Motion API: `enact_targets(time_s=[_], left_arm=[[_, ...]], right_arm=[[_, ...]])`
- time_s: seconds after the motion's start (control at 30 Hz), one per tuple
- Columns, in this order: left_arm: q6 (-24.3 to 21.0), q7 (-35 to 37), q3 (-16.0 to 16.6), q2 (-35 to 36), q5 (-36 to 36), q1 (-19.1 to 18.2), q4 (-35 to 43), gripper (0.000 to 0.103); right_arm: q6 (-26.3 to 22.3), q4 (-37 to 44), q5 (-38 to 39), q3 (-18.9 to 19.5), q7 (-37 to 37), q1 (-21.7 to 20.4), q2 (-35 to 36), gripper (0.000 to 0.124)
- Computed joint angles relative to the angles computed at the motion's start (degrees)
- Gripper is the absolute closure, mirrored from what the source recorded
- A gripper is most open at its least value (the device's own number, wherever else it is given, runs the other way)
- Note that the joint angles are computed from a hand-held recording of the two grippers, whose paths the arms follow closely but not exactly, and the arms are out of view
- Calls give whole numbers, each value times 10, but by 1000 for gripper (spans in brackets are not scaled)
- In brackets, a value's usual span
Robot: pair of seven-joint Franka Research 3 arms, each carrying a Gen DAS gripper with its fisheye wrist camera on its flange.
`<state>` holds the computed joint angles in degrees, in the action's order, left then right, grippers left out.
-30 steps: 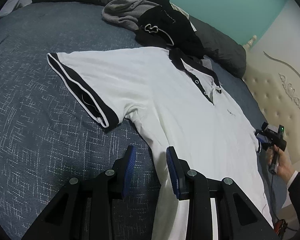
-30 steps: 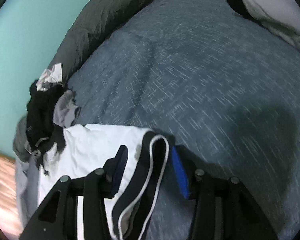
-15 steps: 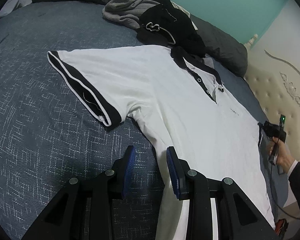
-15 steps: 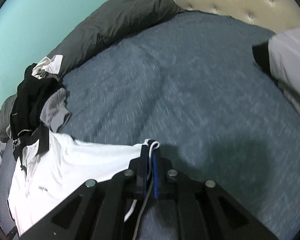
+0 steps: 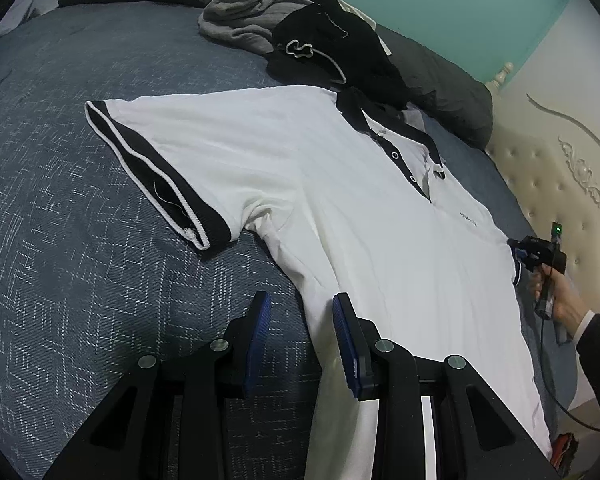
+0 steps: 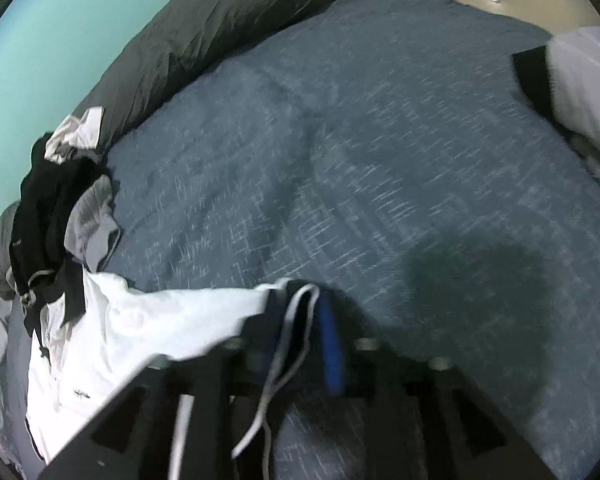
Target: Fold clothes
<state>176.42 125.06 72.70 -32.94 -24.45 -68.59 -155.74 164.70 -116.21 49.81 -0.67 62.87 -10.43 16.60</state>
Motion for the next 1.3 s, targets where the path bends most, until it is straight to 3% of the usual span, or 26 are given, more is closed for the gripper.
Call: enact_targets(time_s=[0.07, 0.17, 0.27, 0.37, 0.53, 0.7, 0.9, 1.03, 1.17, 1.27, 1.3], left_arm=[[0, 0, -2, -4, 1, 2, -1, 68], [3, -1, -9, -9, 2, 9, -4, 68], [4, -2, -14, -15, 3, 14, -6, 68], [5, -2, -19, -21, 4, 18, -9, 68], [8, -3, -22, -25, 6, 18, -12, 68], [9, -4, -17, -24, 8, 14, -12, 68], [9, -7, -15, -23, 10, 13, -12, 68], [10, -8, -17, -24, 11, 13, -14, 68], [8, -9, -18, -25, 12, 13, -14, 68], [5, -8, -17, -28, 10, 12, -13, 68], [5, -8, -18, -28, 9, 12, -13, 68]], right_arm=[[4, -21, 52, 14, -38, -16, -24, 89], [-35, -64, 146, 16, -112, -30, -72, 89], [-104, -112, 209, 1, -169, -26, -118, 89], [-127, -153, 234, -16, -195, -5, -153, 89], [-125, -167, 263, -39, -229, 34, -155, 89], [-111, -166, 229, -44, -227, 52, -145, 121], [-65, -153, 251, -47, -244, 55, -133, 123], [-62, -145, 198, -43, -207, 56, -120, 123], [-60, -153, 201, -41, -186, 52, -123, 119], [-29, -177, 221, -39, -193, 56, -153, 88], [-30, -186, 241, -41, -209, 57, -166, 88]])
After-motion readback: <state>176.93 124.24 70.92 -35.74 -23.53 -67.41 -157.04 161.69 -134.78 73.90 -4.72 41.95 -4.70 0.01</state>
